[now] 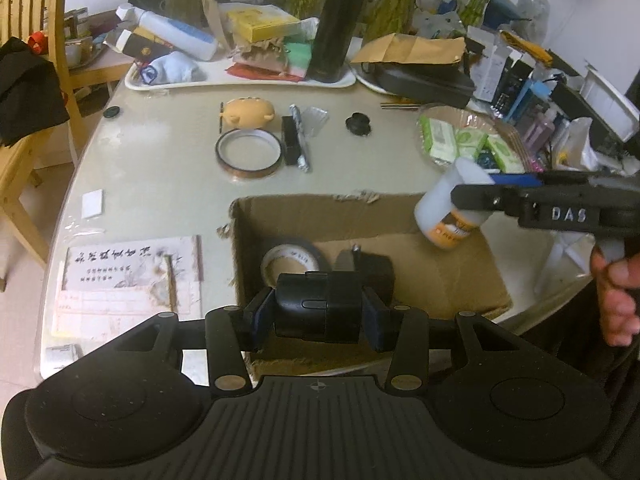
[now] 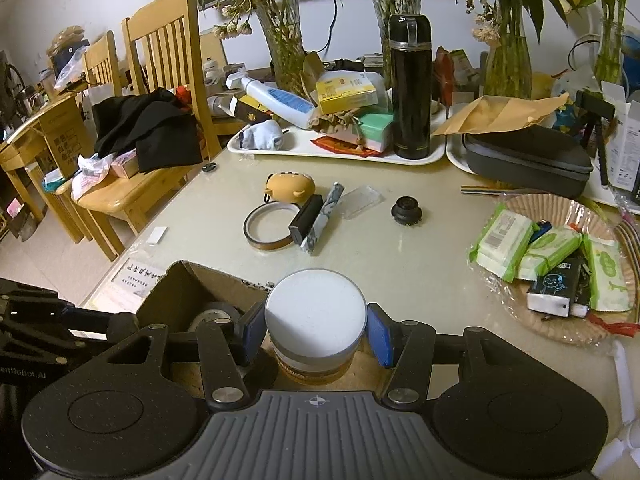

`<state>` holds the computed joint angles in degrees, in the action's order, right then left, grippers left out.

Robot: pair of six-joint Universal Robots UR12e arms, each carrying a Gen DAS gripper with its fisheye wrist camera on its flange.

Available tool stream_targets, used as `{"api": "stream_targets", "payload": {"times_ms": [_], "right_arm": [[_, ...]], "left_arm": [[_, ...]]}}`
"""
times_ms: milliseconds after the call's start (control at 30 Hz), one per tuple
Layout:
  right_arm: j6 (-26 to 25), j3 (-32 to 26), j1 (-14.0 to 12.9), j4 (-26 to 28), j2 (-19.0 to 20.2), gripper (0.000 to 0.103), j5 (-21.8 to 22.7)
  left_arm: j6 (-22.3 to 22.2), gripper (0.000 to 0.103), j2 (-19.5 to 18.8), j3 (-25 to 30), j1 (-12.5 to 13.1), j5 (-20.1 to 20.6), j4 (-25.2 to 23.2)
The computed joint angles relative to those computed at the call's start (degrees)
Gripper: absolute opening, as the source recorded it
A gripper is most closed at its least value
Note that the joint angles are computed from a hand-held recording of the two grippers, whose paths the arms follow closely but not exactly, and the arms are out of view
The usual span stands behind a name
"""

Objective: Organize rigid objects
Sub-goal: 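Carry the black cylinder into the box with left tool while right lowers the jar in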

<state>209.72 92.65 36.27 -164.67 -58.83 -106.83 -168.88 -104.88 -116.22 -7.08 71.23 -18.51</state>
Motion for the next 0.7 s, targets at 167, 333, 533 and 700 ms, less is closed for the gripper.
{"api": "stream_targets", "payload": {"times_ms": [167, 333, 533, 700], "right_arm": [[-0.27, -0.29, 0.17, 0.7, 0.13, 0.056, 0.01], [-0.54, -0.59, 0.45, 1.84, 0.26, 0.056, -0.16], [0.09, -1.02, 0.4, 3.43, 0.49, 0.056, -0.63], [0.95, -1.27, 0.2, 4.7, 0.66, 0.056, -0.68]], "left_arm": [[0.28, 0.045, 0.48, -1.45, 0.38, -0.74, 1.81], [0.09, 0.046, 1.02, -3.2, 0.44, -0.46, 5.22], [-1.23, 0.046, 1.12, -5.04, 0.83, -1.36, 10.55], [-1.48, 0.046, 0.62, -6.31, 0.86, -1.57, 15.45]]}}
